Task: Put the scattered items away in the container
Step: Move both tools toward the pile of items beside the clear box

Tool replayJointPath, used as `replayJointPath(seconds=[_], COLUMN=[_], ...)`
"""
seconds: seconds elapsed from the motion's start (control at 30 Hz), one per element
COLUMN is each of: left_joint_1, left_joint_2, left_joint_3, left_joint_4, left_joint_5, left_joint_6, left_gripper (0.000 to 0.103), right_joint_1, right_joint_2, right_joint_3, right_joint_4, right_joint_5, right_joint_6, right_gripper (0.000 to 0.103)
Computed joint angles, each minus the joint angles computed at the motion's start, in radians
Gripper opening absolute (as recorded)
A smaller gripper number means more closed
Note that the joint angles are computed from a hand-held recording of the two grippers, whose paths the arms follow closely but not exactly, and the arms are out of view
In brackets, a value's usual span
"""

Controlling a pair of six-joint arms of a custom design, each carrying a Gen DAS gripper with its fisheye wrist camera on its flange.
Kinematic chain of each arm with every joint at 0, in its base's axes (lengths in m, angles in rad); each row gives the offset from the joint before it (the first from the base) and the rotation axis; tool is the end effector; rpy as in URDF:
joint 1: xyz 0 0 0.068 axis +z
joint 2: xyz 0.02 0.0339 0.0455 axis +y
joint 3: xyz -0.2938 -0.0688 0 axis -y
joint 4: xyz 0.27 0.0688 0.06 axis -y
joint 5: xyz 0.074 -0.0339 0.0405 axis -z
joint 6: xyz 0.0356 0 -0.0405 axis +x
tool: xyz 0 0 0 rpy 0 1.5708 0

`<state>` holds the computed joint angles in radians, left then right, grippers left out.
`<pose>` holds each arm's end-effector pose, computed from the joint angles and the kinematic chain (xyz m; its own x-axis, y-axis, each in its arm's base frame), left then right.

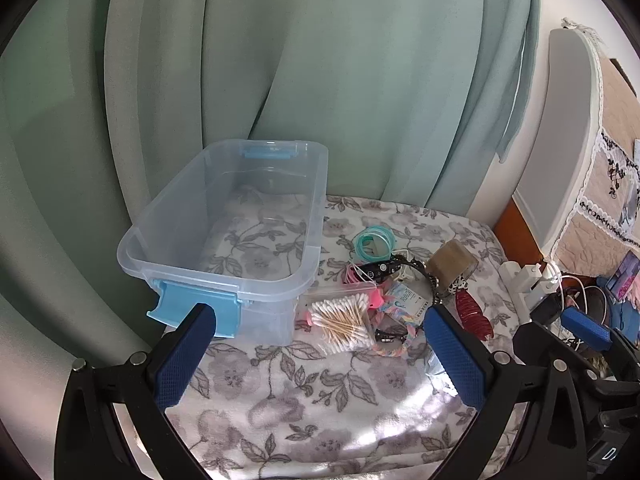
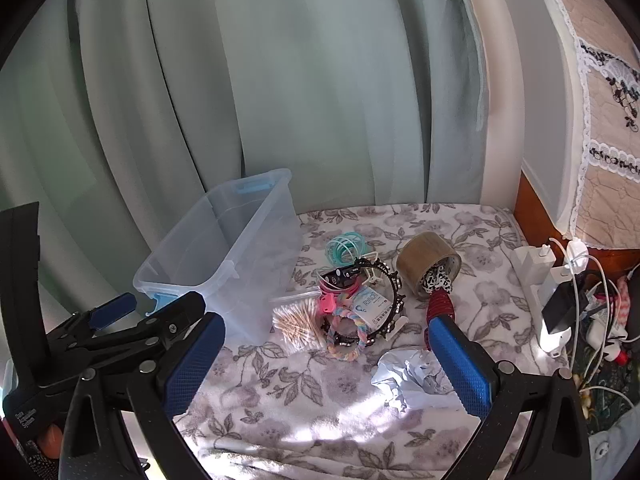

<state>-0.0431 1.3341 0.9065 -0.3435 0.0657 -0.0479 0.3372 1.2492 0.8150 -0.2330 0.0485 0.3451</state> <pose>0.2998 -0.0153 0.2654 -0.6998 -0.0176 -0.7141 0.0566 0.9952 -0.0800 0.2680 0.0921 0.2653 -0.6491 0.1305 -0.7494 -0.0796 0.9681 0.2375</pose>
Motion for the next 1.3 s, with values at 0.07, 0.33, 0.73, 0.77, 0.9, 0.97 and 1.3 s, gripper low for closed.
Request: replayJointPath(seconds=[0.07,0.33,0.73,0.77,0.9,0.97,1.3], left_joint_1=[0.005,0.018,0.028,0.028,0.02,0.012,-0.054], left_joint_2=[0.002,0.007,0.026,0.027,0.031,0.031,0.047], left_joint_3=[-0.001,-0.005,-0.01,-0.009,-0.004,-0.004,0.002], left_joint_4=[0.003,0.019,0.016,0.013,0.0,-0.004,-0.022], left_joint_5=[-0.005,-0.023,-0.022,-0.021,-0.029,-0.038,-0.071], left_joint_6=[0.006,0.017,0.019,0.017,0.011,0.013,0.016], left_gripper=[0.103,0.103,0.103,0.103,0.103,0.103,0.103], right_joint_1=[0.005,0.025,0.036,0.035,0.034,0.031,-0.027], right_joint_2=[0.006,0.031,0.066,0.065,0.062,0.06,0.01], right_joint_3=[0.003,0.017,0.024,0.023,0.014,0.009,-0.077], right_joint_4=[-0.001,-0.006,-0.012,-0.01,0.0,0.004,0.075], right_joint_5=[0.013,0.028,0.017,0.018,0.016,0.012,-0.019], right_joint_6=[0.001,-0.008,0.014,0.014,0.015,0.018,0.006], right_gripper=[0.103,0.103,0.103,0.103,0.103,0.103,0.103])
